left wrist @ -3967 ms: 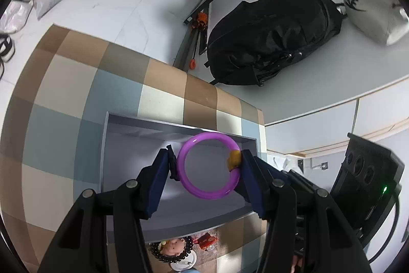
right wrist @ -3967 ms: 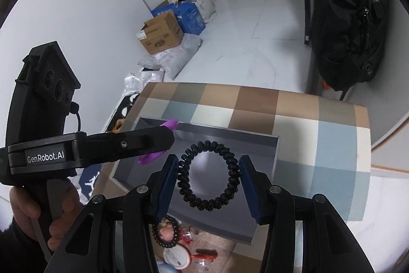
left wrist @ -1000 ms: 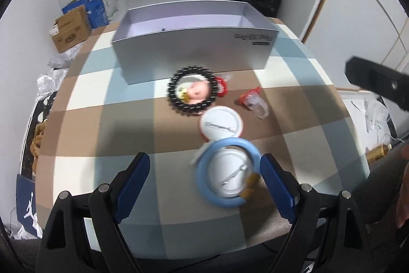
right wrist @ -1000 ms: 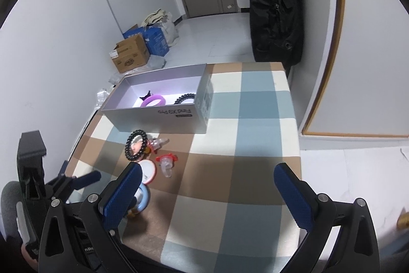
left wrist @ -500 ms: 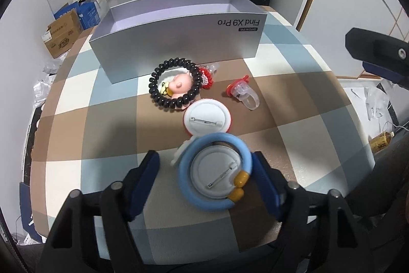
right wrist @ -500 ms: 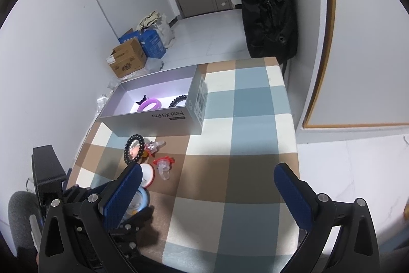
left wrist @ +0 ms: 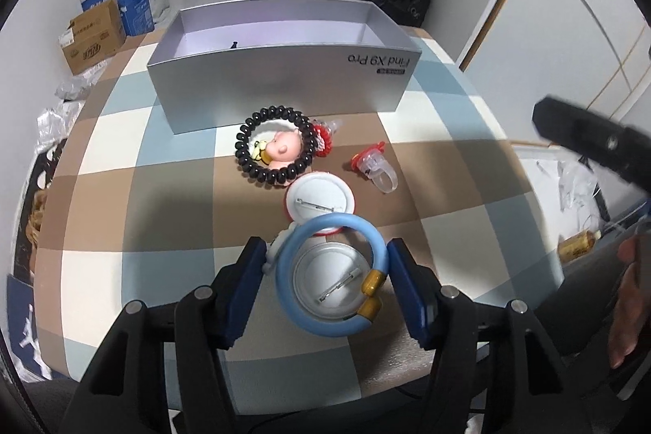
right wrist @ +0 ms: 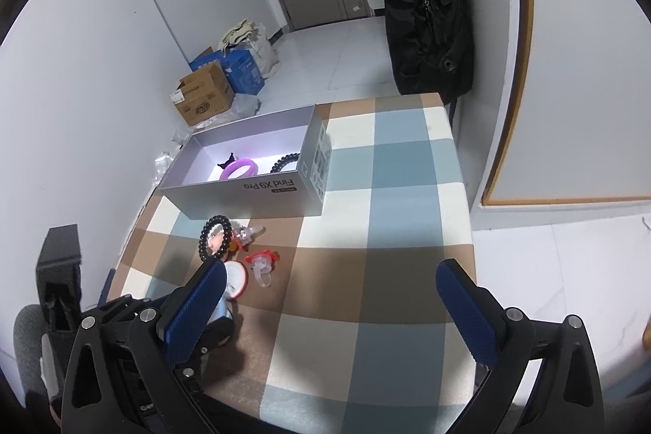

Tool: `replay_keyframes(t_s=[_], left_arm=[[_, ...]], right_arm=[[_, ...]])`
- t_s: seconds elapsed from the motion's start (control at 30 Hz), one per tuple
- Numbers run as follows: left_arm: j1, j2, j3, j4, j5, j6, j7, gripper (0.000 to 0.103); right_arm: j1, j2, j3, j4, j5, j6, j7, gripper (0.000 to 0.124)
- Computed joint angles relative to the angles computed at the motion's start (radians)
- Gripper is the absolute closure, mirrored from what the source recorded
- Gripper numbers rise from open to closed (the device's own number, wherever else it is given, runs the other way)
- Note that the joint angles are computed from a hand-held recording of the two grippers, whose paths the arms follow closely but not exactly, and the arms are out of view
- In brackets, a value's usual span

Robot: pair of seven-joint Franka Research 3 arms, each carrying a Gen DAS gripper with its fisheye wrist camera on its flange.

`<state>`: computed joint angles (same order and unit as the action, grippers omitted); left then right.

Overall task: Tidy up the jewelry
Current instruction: 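Grasp the light blue ring with the left tool, then grasp the red pacifier clip with the right tool while the left tool holds the blue ring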

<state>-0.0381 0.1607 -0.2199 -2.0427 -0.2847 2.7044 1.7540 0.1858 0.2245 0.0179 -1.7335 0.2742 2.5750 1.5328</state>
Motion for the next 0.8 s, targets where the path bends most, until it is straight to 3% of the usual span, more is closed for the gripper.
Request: replay_keyframes(t_s=[0.37, 0.8], left_arm=[[0.024, -0.013, -0.004, 0.025, -0.132, 0.035, 0.035, 0.047], [0.079, -0.008, -0.005, 0.066, -0.427, 0.033, 0.191, 0.047]], right_arm=[[-0.003, 0.008, 0.008, 0.003, 0.018, 0.009, -0.028, 0.021], [0.019, 0.080, 0.006, 0.081, -0.021, -0.033, -0.004, 0.026]])
